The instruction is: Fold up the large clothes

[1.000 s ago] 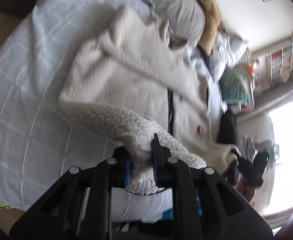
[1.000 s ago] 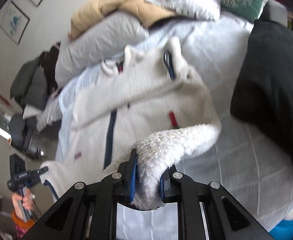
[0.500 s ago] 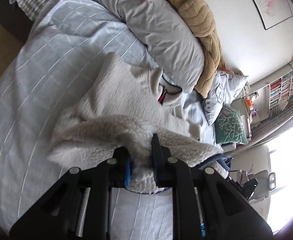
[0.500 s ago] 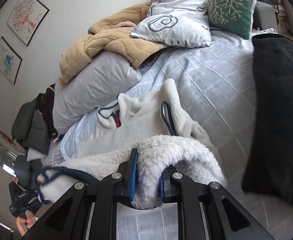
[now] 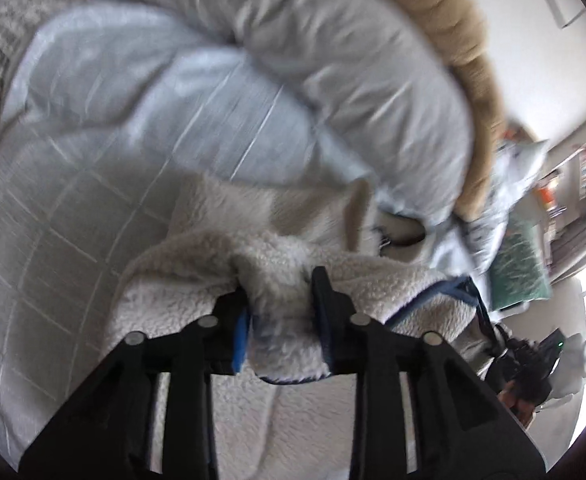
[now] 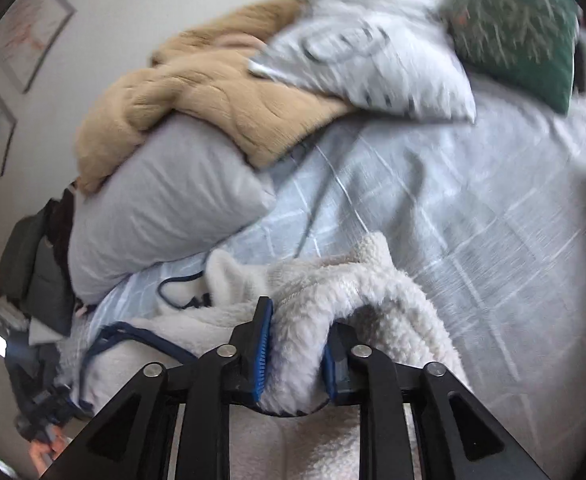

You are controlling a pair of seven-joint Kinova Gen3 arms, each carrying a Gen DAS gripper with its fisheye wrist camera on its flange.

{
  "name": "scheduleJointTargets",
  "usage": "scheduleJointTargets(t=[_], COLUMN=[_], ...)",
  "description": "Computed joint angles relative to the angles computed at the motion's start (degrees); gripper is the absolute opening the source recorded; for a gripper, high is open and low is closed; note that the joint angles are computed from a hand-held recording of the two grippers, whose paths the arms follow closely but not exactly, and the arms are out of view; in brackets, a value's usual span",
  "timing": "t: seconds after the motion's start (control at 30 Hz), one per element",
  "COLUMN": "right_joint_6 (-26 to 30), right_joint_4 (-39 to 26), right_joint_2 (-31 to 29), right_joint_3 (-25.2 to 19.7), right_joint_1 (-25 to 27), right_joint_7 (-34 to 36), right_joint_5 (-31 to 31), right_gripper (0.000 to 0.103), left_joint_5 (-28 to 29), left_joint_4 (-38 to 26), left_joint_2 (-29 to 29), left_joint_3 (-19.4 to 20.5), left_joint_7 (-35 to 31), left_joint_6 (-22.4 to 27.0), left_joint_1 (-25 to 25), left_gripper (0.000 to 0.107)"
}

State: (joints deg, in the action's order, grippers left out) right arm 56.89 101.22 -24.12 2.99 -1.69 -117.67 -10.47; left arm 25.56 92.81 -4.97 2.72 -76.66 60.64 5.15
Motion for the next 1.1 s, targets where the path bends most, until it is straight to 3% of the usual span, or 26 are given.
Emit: scheduleJointTargets(t=[0.1, 0.17, 0.27, 0.33, 0.4, 0.47, 0.57, 0.67, 0.77, 0.8, 0.83, 0.87, 0.93, 1.0, 1.1], right_joint_6=[-1.29, -2.51, -2.32, -1.65, -0.53, -0.43, 0.71, 4.09, 4.73, 4.31, 3.64, 3.16, 0.7, -3.96, -9.5], right_joint_4=[1.54, 2.53, 2.9, 2.55, 1.1, -0.12, -1.62, -3.77, -4.47, -4.23, -3.83, -3.39, -2.42, 0.1, 2.43], right_joint_2=[3.21, 3.74, 3.58, 2.25, 0.52, -1.32, -1.1, 3.52, 8.49, 9.58, 10.34, 10.85, 11.4, 9.1, 7.64], right_joint_3=[5.82, 10.88, 18.84, 23.69, 24.89, 22.66, 16.82, 9.74, 1.78, -0.88, -3.53, -6.19, -11.25, -15.98, -18.02], right_joint_1=[-5.6, -10.42, -14.76, -18.13, -19.15, -18.05, -15.05, -13.89, -12.56, -11.37, -10.04, -8.63, -4.71, -0.16, 4.14], right_joint_7=[-2.28, -2.49, 2.72, 4.16, 4.33, 3.71, 5.25, 7.9, 8.41, 7.36, 5.75, 3.48, -0.36, -4.7, -10.99], right_joint_5=[-0.4, -0.51, -6.12, -7.48, -5.12, -0.46, 6.53, 13.52, 20.51, 22.84, 25.17, 27.49, 30.85, 35.4, 39.06], right_gripper=[0.041, 0.053, 0.055, 0.056, 0.063, 0.067, 0.067, 0.067, 0.066, 0.062, 0.042, 0.012, 0.011, 0.011, 0.011], left_joint_5=[-0.67, 2.53, 1.71, -2.76, -7.42, -12.08, -16.85, -18.81, -24.46, -24.92, -24.47, -24.63, -27.7, -30.98, -33.23], left_joint_4=[0.91, 1.42, 1.09, 0.4, -0.07, -0.06, -0.55, -1.74, -3.58, -3.45, -2.76, -1.59, 0.2, 2.5, 5.64], left_joint_2=[1.01, 1.15, -0.32, -1.64, -2.41, -2.39, -0.12, 3.05, 6.13, 6.51, 6.55, 6.05, 3.53, 1.1, 0.31], left_joint_3=[-1.38, -5.99, -10.89, -9.19, -6.99, -3.59, -1.59, 3.01, 5.46, 6.3, 7.87, 8.45, 8.3, 10.5, 8.64], left_joint_7=[-1.16, -3.69, -2.53, -1.69, -1.93, -3.99, -7.13, -11.32, -10.6, -10.19, -9.32, -7.8, -3.55, 1.1, 7.25], left_joint_6=[-1.92, -1.95, -2.19, -2.99, -3.54, -4.31, -4.77, -4.93, -5.79, -6.94, -9.02, -11.35, -16.01, -20.67, -27.65], left_joint_1=[1.51, 3.98, 6.61, 5.3, 4.26, 2.63, 4.4, 3.22, 5.37, 5.29, 4.4, 4.07, 5.46, 3.77, 4.15], left_gripper=[0.056, 0.059, 0.072, 0.077, 0.078, 0.078, 0.078, 0.078, 0.077, 0.052, 0.011, 0.012, 0.012, 0.012, 0.012])
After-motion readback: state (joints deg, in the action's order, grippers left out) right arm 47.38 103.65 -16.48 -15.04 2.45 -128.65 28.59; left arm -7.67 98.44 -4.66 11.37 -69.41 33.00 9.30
